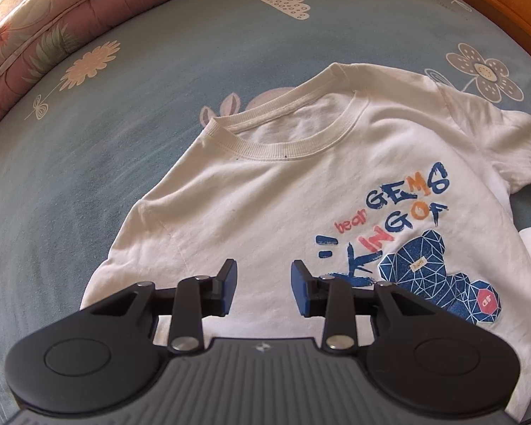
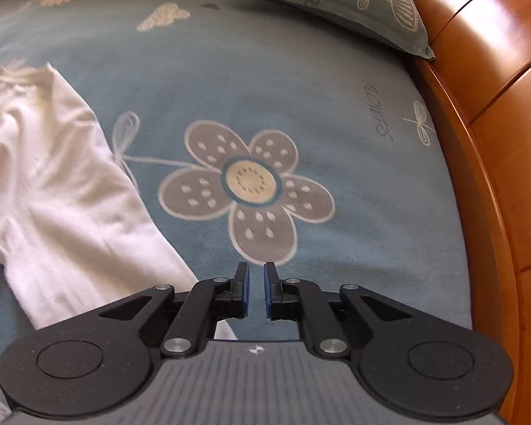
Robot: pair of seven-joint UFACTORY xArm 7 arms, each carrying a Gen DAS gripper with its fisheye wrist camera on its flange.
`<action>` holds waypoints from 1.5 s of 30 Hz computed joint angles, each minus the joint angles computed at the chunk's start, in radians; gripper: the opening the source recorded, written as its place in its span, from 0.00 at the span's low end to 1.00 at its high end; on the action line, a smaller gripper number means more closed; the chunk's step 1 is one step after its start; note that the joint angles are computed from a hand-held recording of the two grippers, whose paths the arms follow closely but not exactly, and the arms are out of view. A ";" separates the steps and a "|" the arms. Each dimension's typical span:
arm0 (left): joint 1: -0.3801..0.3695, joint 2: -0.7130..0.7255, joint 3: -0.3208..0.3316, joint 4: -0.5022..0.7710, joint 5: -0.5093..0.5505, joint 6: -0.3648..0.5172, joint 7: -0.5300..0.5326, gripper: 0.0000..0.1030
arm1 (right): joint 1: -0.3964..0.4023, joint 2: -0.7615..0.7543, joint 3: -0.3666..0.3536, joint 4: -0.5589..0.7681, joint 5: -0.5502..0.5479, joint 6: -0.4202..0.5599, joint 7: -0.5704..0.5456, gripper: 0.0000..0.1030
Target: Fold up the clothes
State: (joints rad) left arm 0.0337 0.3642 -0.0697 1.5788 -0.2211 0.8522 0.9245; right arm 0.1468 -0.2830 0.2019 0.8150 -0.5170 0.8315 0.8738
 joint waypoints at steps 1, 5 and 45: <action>0.001 0.008 -0.001 0.009 -0.005 0.001 -0.003 0.34 | 0.008 0.020 -0.001 0.020 0.014 -0.035 -0.003 0.20; 0.010 0.035 -0.020 0.036 -0.048 0.011 0.012 0.34 | 0.048 0.155 -0.007 0.121 0.070 -0.204 -0.037 0.33; 0.051 0.386 -0.106 0.421 -0.148 -0.047 -0.039 0.68 | 0.191 0.682 -0.199 0.587 0.252 -0.440 -0.087 0.68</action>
